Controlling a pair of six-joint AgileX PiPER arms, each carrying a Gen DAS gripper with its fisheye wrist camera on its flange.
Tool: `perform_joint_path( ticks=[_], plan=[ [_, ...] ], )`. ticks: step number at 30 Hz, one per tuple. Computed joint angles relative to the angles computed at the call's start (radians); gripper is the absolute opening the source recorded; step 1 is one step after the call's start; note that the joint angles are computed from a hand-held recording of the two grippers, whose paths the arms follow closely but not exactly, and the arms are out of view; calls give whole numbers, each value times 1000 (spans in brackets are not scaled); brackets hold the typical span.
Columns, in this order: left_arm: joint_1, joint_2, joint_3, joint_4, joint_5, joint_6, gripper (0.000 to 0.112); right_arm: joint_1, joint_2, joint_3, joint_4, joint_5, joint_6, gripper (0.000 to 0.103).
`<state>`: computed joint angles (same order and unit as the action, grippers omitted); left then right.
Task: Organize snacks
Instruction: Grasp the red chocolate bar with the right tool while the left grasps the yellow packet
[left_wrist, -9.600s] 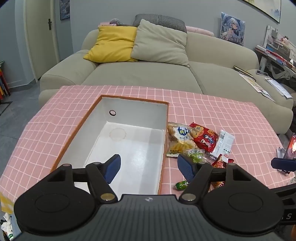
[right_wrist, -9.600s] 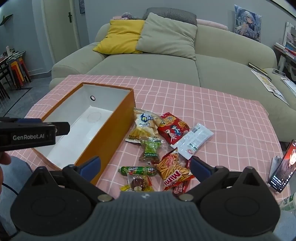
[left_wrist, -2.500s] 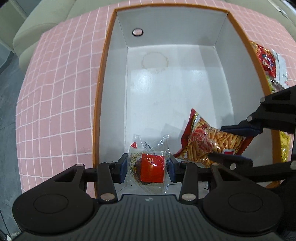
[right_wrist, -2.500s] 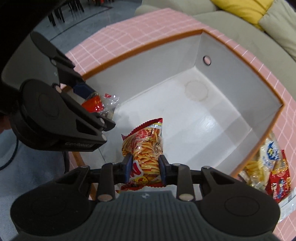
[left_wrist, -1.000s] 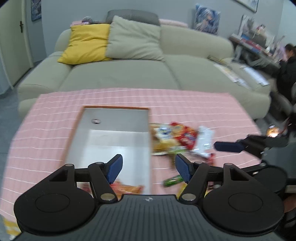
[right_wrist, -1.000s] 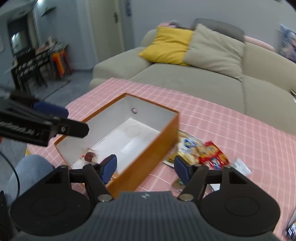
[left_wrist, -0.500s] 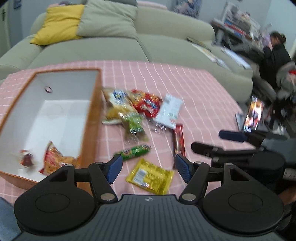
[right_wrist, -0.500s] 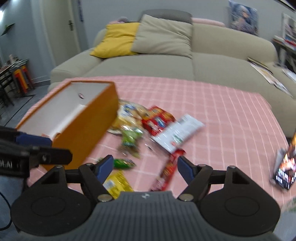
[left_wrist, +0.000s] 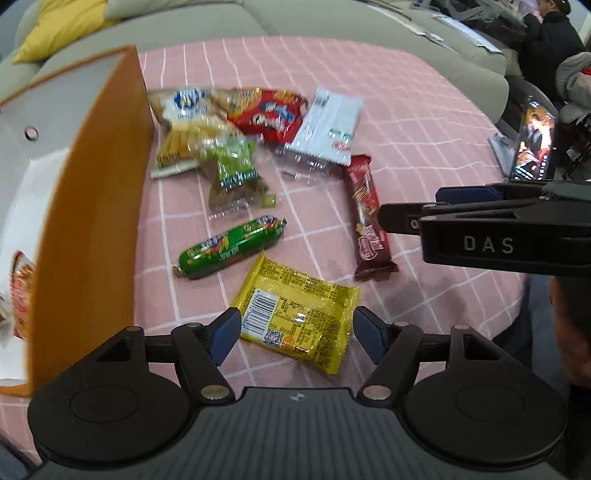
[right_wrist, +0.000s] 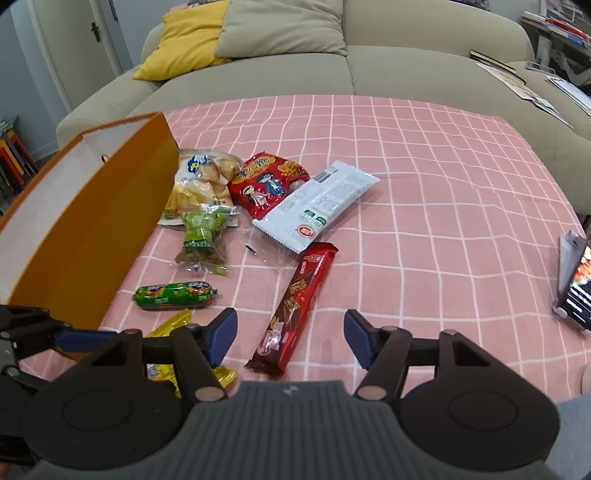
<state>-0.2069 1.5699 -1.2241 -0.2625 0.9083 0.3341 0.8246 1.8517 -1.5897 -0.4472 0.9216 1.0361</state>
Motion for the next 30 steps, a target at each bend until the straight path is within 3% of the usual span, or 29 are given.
perform_joint_path(
  ticks=[6,21,24,27,30],
  plan=[
    [-33,51,-5,66,-22,-29,84,-24,95,-76,11,1,-58,62],
    [-60,90,25,71,-118,24,103,-52,194,-153,62,-8,-154,61],
    [-54,87,35,59,-134,45,103,-47,202,-160,49,1,-157,55],
    [-49,82,47,41,-149,73,100,-44,208,-167,45,18,-164,38],
    [-48,76,55,37,-163,74,93,-40,208,-168,43,20,-178,36]
  ],
)
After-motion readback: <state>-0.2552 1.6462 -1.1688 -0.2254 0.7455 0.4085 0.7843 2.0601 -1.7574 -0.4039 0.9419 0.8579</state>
